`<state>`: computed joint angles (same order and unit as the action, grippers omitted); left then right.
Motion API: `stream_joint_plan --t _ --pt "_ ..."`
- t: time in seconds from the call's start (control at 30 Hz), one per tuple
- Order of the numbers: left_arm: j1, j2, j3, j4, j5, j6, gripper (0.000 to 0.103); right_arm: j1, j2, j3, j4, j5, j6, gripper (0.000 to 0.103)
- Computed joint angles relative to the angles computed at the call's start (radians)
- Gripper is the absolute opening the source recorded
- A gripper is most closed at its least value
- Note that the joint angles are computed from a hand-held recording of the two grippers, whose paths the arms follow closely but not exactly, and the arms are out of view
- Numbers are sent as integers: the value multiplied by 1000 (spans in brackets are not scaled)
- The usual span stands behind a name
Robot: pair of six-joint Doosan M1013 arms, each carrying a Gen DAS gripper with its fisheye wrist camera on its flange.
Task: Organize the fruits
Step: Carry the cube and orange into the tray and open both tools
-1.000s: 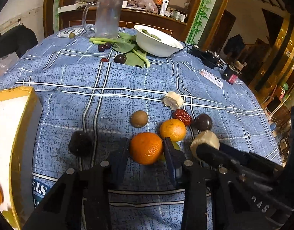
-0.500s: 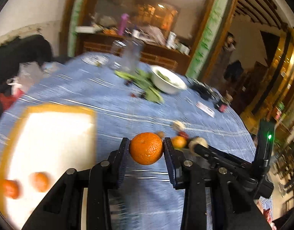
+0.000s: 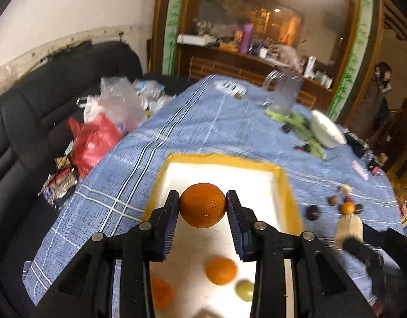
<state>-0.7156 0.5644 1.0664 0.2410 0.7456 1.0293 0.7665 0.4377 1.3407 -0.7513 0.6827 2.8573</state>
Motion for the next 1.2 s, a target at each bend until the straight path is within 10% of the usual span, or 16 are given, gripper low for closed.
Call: stream_joint_plan --t 0.2,0.7,1.2 --pt "35 24 -4 -124 48 24 35 15 138 -208 197 90 -320 42" --pt "31 36 -13 -85 83 -4 37 5 208 -279 266 172 -352 43" --pt "-22 -65 107 183 2 -242 79 30 156 -212 148 133 -235 57"
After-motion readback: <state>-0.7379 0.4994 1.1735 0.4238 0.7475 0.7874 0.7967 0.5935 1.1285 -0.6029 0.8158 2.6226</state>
